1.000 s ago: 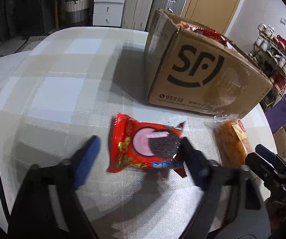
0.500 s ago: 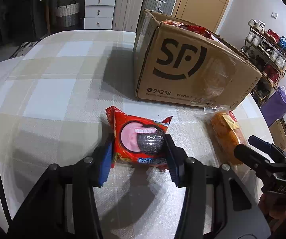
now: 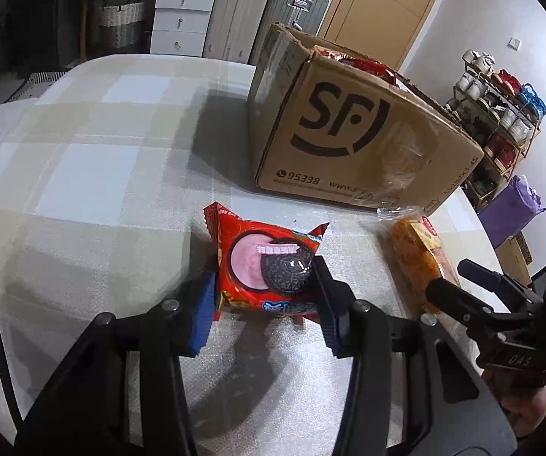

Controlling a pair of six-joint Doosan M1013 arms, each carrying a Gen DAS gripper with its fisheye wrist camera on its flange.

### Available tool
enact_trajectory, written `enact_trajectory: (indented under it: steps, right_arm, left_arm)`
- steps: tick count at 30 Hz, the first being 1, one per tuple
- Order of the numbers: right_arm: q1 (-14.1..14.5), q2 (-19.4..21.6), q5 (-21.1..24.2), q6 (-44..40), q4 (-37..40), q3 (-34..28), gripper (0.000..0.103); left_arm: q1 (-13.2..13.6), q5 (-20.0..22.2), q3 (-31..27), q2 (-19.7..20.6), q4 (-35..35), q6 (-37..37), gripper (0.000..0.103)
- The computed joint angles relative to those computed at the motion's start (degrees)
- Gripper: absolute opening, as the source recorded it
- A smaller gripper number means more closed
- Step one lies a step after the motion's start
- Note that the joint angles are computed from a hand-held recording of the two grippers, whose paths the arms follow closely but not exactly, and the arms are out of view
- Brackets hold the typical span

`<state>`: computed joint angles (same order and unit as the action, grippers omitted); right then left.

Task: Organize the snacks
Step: 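Grasp the red wafer packet with the left gripper while the right grasps the bread roll, then lift both held snacks and carry them over the cardboard box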

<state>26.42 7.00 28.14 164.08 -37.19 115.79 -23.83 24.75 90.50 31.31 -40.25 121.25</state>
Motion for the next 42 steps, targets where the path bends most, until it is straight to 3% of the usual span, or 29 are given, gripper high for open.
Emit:
enact_trajectory:
  steps: [4,7,10,14,17,23,24,25,27,37,42]
  right_arm:
    - [-0.51,0.89,0.73,-3.33,2.48,-1.28,0.102]
    - [-1.75,2.23,1.83,-11.69,10.52,-2.86,0.102]
    - [-1.64,2.83,3.17,-12.64,10.66,-3.73,0.101]
    - [0.87,4.93,10.93,-12.68,5.62,-6.36,0.101]
    - [0.65,4.93,10.56,-13.32,6.99,-6.53,0.100]
    - [0.90,4.44,10.28,-13.93,6.40,-6.66,0.066]
    - [1.07,4.15,10.42,-13.33,6.19,-6.45,0.055]
    - [0.95,3.83,10.10,-13.15,6.44,-6.25,0.046]
    - [0.72,3.07,9.13,-12.43,6.78,-5.48,0.039]
    - [-0.17,-1.91,0.31,-10.85,10.92,0.07,0.038]
    - [0.86,-5.67,-2.97,-4.61,8.36,2.99,0.038]
  left_arm:
    - [0.13,-0.40,0.45,-0.33,-1.83,1.87,0.043]
    - [0.15,-0.43,0.63,-0.43,-2.04,2.01,0.043]
    - [0.13,-0.69,0.91,-0.63,-2.58,2.56,0.043]
    - [-0.10,-0.47,0.79,-0.51,-1.26,1.62,0.043]
    - [-0.14,-0.64,0.98,-0.69,-1.60,2.17,0.043]
    - [-0.11,-0.38,1.12,-0.85,-2.08,2.55,0.043]
    - [-0.08,-0.10,1.08,-0.84,-2.21,2.67,0.043]
    - [-0.07,-0.01,1.09,-0.85,-2.41,2.82,0.043]
    - [-0.06,0.11,1.03,-0.87,-2.57,3.02,0.043]
    - [0.38,0.09,1.33,-1.19,-6.14,5.81,0.043]
    - [0.17,1.72,1.56,-1.67,-8.66,9.75,0.043]
